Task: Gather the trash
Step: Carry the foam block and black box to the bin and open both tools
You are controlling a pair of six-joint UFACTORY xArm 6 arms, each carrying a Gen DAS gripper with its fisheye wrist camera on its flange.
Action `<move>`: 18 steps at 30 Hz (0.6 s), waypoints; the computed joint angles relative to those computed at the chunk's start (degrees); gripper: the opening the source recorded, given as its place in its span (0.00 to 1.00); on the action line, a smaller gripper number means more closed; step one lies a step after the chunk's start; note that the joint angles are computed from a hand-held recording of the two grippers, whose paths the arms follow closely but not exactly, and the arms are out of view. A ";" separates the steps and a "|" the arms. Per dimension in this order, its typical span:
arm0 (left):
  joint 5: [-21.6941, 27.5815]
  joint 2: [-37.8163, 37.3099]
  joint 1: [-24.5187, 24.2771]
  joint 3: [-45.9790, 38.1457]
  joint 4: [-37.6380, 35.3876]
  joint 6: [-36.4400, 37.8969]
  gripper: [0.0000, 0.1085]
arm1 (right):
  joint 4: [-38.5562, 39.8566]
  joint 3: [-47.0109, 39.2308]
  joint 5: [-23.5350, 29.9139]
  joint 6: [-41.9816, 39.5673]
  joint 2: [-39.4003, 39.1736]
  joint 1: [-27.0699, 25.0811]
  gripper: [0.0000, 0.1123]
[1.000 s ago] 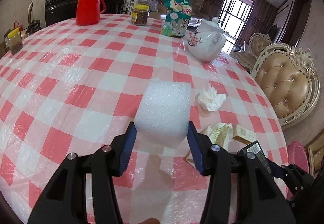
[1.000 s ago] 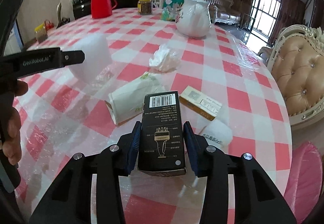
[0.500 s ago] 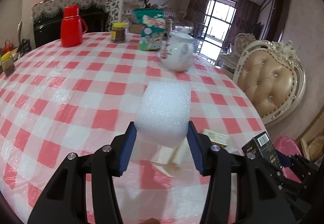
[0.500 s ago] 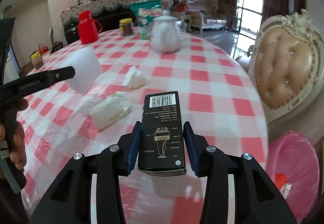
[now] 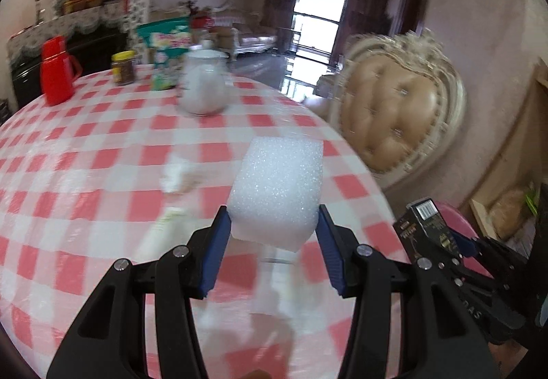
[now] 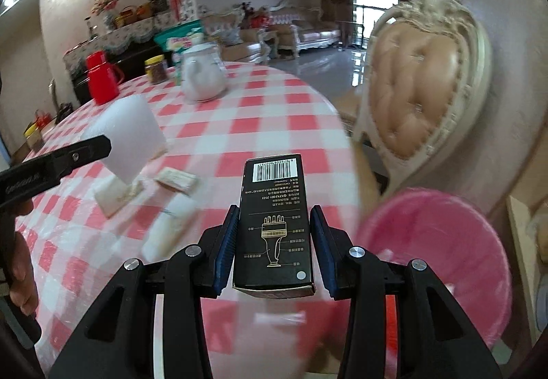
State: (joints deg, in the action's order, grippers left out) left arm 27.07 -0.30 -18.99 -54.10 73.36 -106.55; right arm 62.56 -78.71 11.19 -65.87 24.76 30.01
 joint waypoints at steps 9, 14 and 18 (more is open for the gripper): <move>-2.46 14.10 -5.70 -15.68 -5.29 8.15 0.45 | 1.35 -0.35 -0.29 -0.34 1.15 -7.18 0.36; -3.25 20.30 -7.45 -23.00 -9.00 13.30 0.45 | 1.26 -0.93 0.02 0.11 2.18 -10.36 0.36; -4.01 24.49 -8.28 -27.67 -12.17 17.10 0.45 | 2.02 -1.58 0.22 -0.24 3.07 -12.48 0.36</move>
State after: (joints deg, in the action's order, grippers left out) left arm 23.06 24.20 -27.26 -81.77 61.18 -89.45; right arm 64.57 -80.28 11.41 -66.10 27.83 17.53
